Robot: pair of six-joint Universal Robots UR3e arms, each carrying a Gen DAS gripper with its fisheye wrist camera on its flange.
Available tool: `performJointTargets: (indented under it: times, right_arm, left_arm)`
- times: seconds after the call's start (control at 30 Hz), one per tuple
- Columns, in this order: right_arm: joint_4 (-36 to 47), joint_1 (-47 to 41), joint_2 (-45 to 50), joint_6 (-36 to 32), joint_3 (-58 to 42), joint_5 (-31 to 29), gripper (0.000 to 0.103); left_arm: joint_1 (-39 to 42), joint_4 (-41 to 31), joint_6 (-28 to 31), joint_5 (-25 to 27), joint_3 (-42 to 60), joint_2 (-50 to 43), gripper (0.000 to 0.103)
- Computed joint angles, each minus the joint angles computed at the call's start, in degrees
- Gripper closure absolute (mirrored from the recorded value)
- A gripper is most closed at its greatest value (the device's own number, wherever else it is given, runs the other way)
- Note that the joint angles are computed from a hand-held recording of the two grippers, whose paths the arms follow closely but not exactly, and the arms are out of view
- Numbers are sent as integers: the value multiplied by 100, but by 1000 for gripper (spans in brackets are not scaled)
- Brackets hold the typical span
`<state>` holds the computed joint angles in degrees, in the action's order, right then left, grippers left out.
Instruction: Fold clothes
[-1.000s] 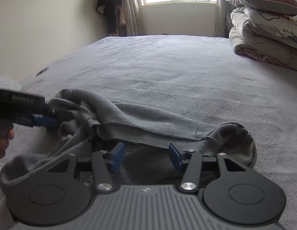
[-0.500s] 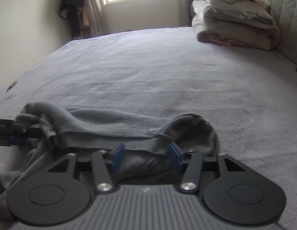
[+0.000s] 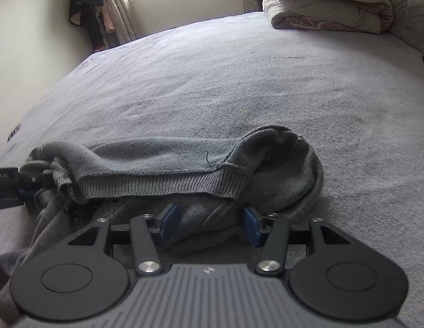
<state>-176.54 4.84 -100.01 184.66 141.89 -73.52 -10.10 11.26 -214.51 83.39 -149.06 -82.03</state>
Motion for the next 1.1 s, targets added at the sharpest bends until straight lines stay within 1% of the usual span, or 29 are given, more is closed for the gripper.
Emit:
performJointTargets:
  times: [0.07,0.13,0.17,0.23,0.33,0.37,0.4,0.47,0.53,0.57,0.63,0.67,0.73,0.83,0.9,1.0,1.1]
  right_arm:
    - [221,-119,-159,39,5,90,49]
    - [841,-206,-537,82,-71,74,49]
    - [1139,-284,-744,75,-79,121,49]
    - [1555,-572,-1181,-38,65,429,49]
    - [1635,-761,-1273,-115,210,710,49]
    - [1524,-773,-1203,-101,250,760,49]
    - [1204,-707,-986,4,266,738,49]
    - [565,-544,-513,272,233,649,49]
    - [-18,-380,-104,548,201,522,56]
    - [-222,-311,34,582,187,452,67]
    - [-390,-292,94,557,175,383,82]
    - [-423,-351,29,553,207,431,87]
    - [-390,-500,-166,514,236,496,89]
    - [-223,-604,-534,399,173,296,90]
    - [-145,-842,-803,297,172,308,91]
    - [21,-1259,-1090,191,140,395,91]
    - [-21,-1530,-1193,91,159,316,91]
  left_arm:
    - [-58,114,-31,151,20,-75,87]
    - [-180,288,-45,420,37,-143,92]
    - [-222,360,-14,528,46,-159,93]
    - [-216,489,173,621,53,-162,95]
    - [-274,714,363,996,105,-215,99]
    - [-299,771,385,1158,103,-202,99]
    - [-252,801,408,1196,59,-133,99]
    - [46,728,447,886,-88,137,99]
    - [349,458,507,471,-187,416,99]
    - [409,345,522,358,-176,463,98]
    - [524,174,615,124,-184,547,98]
    - [538,101,642,73,-166,547,95]
    - [600,-84,678,-54,-153,582,92]
    - [761,-244,594,-288,-222,687,91]
    - [882,-347,557,-454,-266,820,89]
    - [855,-426,528,-456,-233,890,85]
    - [748,-464,493,-360,-170,888,81]
